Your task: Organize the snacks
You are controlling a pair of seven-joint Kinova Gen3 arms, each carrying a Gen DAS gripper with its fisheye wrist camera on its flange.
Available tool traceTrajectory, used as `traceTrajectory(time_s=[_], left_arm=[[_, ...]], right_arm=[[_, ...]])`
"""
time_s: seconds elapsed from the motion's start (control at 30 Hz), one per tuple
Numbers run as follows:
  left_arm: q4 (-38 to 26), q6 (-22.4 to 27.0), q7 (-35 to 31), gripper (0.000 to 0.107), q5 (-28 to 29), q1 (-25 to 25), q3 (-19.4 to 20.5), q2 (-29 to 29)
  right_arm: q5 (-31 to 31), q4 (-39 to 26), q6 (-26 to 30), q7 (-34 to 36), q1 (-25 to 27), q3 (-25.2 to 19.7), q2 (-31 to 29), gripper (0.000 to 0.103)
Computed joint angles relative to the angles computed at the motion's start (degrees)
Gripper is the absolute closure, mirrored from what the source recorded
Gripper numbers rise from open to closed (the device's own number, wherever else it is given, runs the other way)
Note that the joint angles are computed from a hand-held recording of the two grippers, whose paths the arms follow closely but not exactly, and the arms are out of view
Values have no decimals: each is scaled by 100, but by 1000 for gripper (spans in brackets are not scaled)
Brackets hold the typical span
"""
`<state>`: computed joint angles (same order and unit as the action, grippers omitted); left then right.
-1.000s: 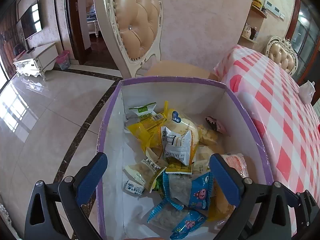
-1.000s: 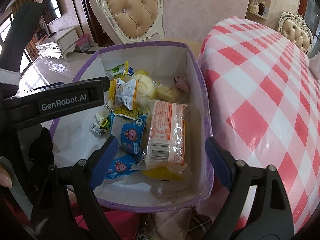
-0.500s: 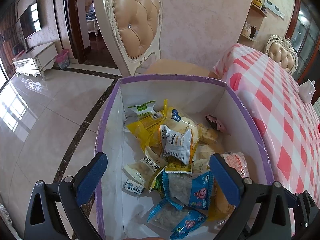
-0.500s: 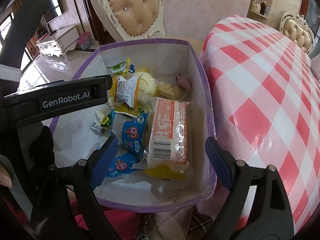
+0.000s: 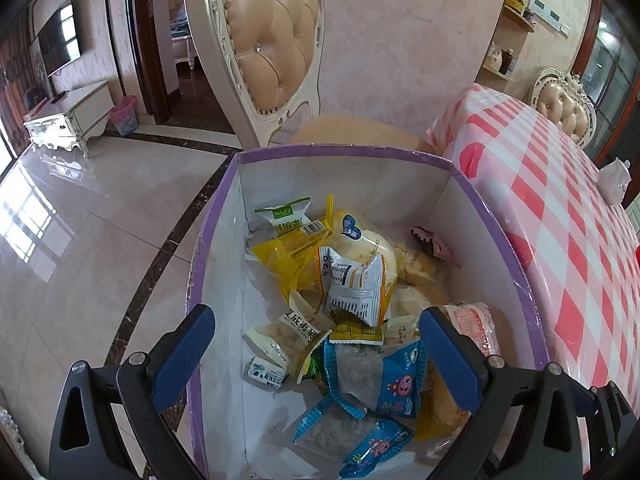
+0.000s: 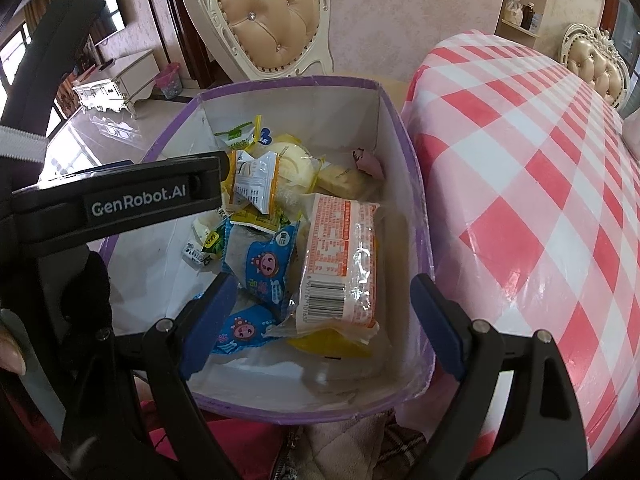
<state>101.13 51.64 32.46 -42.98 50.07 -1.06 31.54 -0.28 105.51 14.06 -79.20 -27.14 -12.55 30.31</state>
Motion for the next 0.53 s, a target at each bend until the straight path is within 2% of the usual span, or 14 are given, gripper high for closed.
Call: traceTrajectory(time_s=[0.33,0.53], left_arm=[[60,-96,46,5,-12,-19,-10,-16],[-24,134,175,5,-57,96,-46,61]], right_arm=[[-6,44,-19,36,5,-15,-16,13],[-23,65,-22,73,29,-46,-21,13]])
